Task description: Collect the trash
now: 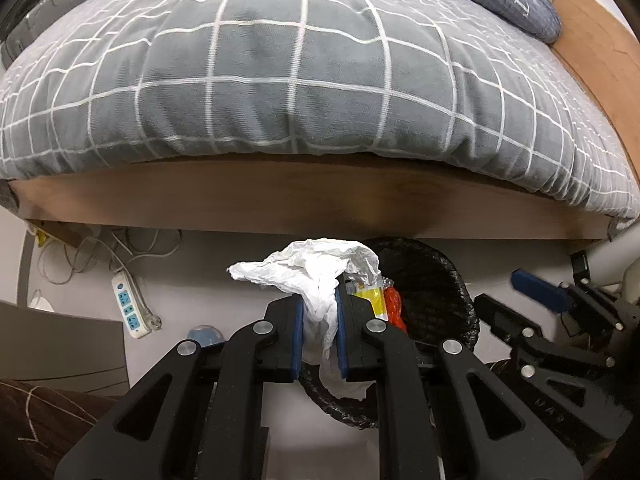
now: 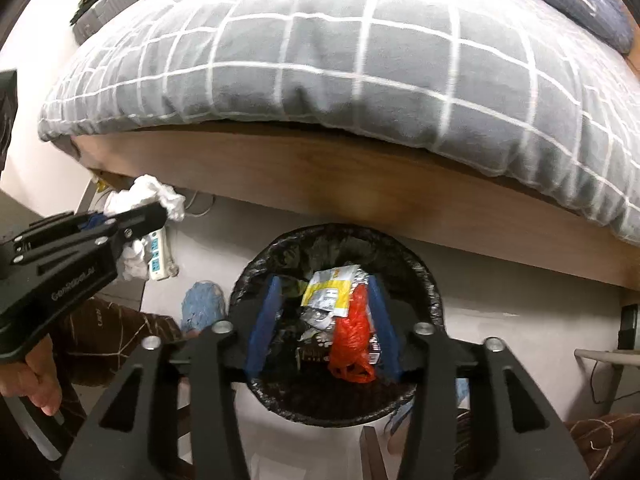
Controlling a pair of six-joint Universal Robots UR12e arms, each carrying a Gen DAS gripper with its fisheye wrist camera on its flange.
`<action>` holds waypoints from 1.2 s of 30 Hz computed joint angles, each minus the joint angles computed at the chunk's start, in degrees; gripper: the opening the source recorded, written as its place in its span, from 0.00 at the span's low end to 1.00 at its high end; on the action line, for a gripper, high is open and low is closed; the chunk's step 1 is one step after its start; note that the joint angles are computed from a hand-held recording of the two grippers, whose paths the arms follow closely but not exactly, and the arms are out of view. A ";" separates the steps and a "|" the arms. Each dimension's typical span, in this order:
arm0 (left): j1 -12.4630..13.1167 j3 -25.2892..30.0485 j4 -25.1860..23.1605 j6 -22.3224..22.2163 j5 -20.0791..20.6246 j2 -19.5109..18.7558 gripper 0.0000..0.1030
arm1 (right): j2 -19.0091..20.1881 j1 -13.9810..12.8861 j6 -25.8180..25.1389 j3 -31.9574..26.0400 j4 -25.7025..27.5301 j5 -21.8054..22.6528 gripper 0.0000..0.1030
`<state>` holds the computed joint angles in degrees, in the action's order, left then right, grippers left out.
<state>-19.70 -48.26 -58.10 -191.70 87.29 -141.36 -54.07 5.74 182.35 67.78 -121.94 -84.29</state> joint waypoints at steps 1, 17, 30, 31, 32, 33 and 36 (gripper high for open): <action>-0.09 0.25 -0.23 0.21 -0.13 -0.21 0.12 | -0.18 -0.12 0.42 0.24 -0.49 -0.23 0.55; -3.25 7.83 -4.02 3.10 -3.90 -4.55 0.12 | -5.06 -3.89 6.70 7.69 -8.41 -8.00 0.92; -4.51 8.40 -2.54 2.44 -0.51 -5.20 0.69 | -5.59 -4.29 7.05 8.13 -10.24 -8.25 0.92; -4.50 8.21 -2.38 2.29 -0.22 -5.04 0.72 | -5.56 -4.17 6.79 8.04 -10.53 -8.44 0.92; -4.35 7.76 -2.02 2.23 -0.04 -4.81 0.77 | -5.50 -4.06 6.65 7.87 -10.59 -8.49 0.92; -4.19 7.09 -1.30 2.07 0.17 -4.41 0.80 | -5.42 -4.00 6.63 7.71 -10.61 -8.44 0.92; -4.02 6.05 0.64 1.83 1.46 -3.48 0.90 | -5.48 -3.72 6.58 7.16 -11.14 -8.48 0.92</action>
<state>-23.72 -42.20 -57.46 -189.86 88.75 -144.83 -59.55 2.01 188.94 74.94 -133.08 -92.77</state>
